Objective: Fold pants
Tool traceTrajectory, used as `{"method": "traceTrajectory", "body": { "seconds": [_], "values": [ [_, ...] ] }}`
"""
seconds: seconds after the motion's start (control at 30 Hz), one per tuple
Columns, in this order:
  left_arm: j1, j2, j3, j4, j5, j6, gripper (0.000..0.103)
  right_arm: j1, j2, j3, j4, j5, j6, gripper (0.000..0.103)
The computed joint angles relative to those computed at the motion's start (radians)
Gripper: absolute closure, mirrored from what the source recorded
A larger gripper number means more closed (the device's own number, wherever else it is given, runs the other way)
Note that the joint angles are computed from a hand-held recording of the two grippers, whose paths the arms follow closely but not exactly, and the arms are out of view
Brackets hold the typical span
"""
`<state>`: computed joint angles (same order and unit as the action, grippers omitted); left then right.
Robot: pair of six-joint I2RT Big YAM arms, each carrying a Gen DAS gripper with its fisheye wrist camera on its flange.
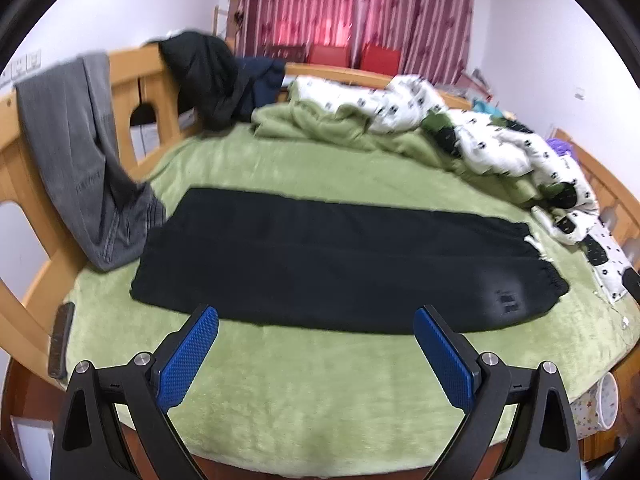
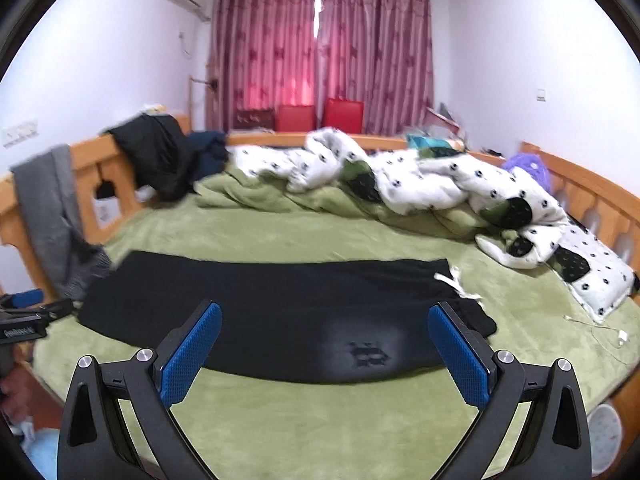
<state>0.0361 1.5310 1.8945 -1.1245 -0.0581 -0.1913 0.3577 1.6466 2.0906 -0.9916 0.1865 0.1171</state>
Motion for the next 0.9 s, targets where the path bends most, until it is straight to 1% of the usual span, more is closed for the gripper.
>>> {"method": "traceTrajectory", "body": {
  "seconds": [0.03, 0.1, 0.17, 0.2, 0.23, 0.3, 0.33, 0.37, 0.4, 0.43, 0.5, 0.57, 0.7, 0.77, 0.8, 0.83, 0.87, 0.9],
  "values": [
    [0.018, 0.013, -0.008, 0.002, 0.013, 0.005, 0.004, -0.023, 0.024, 0.013, -0.024, -0.042, 0.02, 0.001],
    [0.041, 0.035, -0.022, 0.011, 0.037, 0.016, 0.005, -0.05, 0.048, 0.007, -0.028, -0.072, 0.038, 0.001],
    [0.062, 0.063, -0.041, 0.013, 0.028, 0.023, 0.006, -0.077, 0.073, -0.02, -0.018, -0.11, 0.043, 0.005],
    [0.076, 0.078, -0.052, 0.014, 0.042, 0.021, 0.009, -0.087, 0.085, -0.027, -0.02, -0.126, 0.046, 0.008],
    [0.091, 0.085, -0.067, 0.022, 0.077, 0.02, 0.011, -0.101, 0.106, -0.035, -0.028, -0.146, 0.048, 0.01],
    [0.132, 0.107, -0.092, 0.029, 0.199, 0.012, 0.011, -0.118, 0.124, -0.066, -0.018, -0.177, 0.055, 0.014],
    [0.156, 0.111, -0.124, 0.057, 0.273, -0.008, 0.011, -0.128, 0.134, -0.092, -0.01, -0.197, 0.061, 0.017],
    [0.175, 0.111, -0.153, 0.088, 0.313, -0.041, 0.011, -0.136, 0.144, -0.105, -0.005, -0.208, 0.066, 0.019],
    [0.187, 0.109, -0.182, 0.122, 0.332, -0.077, 0.012, -0.145, 0.153, -0.125, 0.009, -0.212, 0.078, 0.024],
    [0.206, 0.107, -0.217, 0.169, 0.358, -0.126, 0.012, -0.154, 0.158, -0.144, 0.021, -0.218, 0.093, 0.028],
    [0.232, 0.117, -0.251, 0.219, 0.38, -0.196, 0.012, -0.172, 0.18, -0.147, 0.016, -0.249, 0.128, 0.029],
    [0.253, 0.132, -0.273, 0.271, 0.407, -0.239, 0.012, -0.2, 0.204, -0.151, 0.024, -0.286, 0.178, 0.029],
    [0.271, 0.168, -0.277, 0.348, 0.421, -0.301, 0.014, -0.236, 0.229, -0.161, 0.062, -0.338, 0.248, 0.029],
    [0.277, 0.197, -0.259, 0.367, 0.416, -0.341, 0.017, -0.26, 0.259, -0.139, 0.066, -0.406, 0.294, 0.029],
    [0.28, 0.215, -0.243, 0.369, 0.419, -0.357, 0.019, -0.272, 0.273, -0.131, 0.08, -0.458, 0.32, 0.029],
    [0.282, 0.229, -0.23, 0.379, 0.42, -0.371, 0.021, -0.278, 0.287, -0.117, 0.083, -0.476, 0.336, 0.029],
    [0.283, 0.241, -0.22, 0.393, 0.413, -0.389, 0.024, -0.282, 0.302, -0.102, 0.084, -0.476, 0.36, 0.029],
    [0.286, 0.251, -0.207, 0.39, 0.407, -0.399, 0.034, -0.286, 0.323, -0.079, 0.078, -0.47, 0.381, 0.029]
  ]
}}
